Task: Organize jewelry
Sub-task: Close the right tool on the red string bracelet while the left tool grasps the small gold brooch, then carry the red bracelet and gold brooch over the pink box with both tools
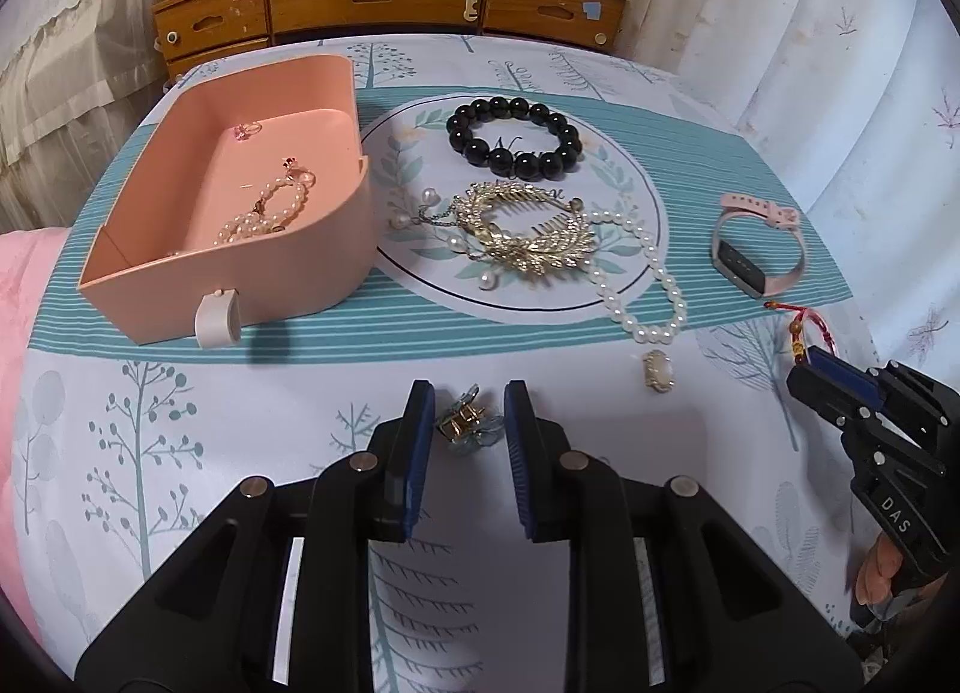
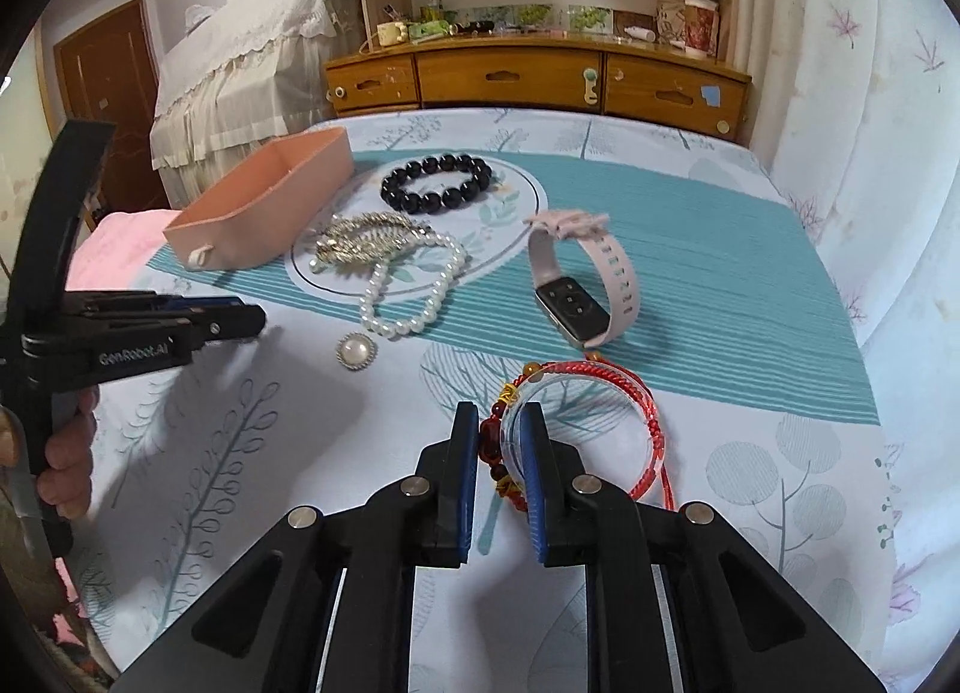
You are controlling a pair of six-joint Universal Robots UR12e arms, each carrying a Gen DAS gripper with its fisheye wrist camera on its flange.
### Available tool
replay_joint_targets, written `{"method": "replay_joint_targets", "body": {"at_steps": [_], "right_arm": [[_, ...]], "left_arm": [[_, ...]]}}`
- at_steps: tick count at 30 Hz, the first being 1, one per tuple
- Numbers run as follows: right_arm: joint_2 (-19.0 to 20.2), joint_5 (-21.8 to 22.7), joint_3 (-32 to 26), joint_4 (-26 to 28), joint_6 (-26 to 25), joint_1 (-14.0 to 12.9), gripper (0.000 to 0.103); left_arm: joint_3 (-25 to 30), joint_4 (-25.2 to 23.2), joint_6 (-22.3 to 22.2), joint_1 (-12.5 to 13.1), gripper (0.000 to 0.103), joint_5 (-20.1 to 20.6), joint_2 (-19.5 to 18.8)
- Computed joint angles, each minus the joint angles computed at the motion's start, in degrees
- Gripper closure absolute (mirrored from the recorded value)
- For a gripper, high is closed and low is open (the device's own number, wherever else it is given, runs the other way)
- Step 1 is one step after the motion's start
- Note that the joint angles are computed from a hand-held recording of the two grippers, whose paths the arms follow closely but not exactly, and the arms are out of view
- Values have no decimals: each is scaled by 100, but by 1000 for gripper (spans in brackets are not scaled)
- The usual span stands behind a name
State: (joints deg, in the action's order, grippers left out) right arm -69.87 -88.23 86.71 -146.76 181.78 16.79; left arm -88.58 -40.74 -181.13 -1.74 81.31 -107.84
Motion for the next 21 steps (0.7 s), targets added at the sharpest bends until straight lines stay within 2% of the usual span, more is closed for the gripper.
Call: {"method": "replay_joint_targets", "body": {"at_steps": [6,11,17,21], "right_arm": [[-96,114,-9,-146,-28,18,89],[-75,356,-252,-212,-55,40,89],[176,961,-990,-175,-77,86,89],[547,1371,-1779,-83,82,142,89]], "left_arm": [[-17,95,-34,23,82,-30,161],[75,272,-129,134,82,64,313],[370,282,-299,343,82,158,365],[644,230,-421,476,82,174,289]]}}
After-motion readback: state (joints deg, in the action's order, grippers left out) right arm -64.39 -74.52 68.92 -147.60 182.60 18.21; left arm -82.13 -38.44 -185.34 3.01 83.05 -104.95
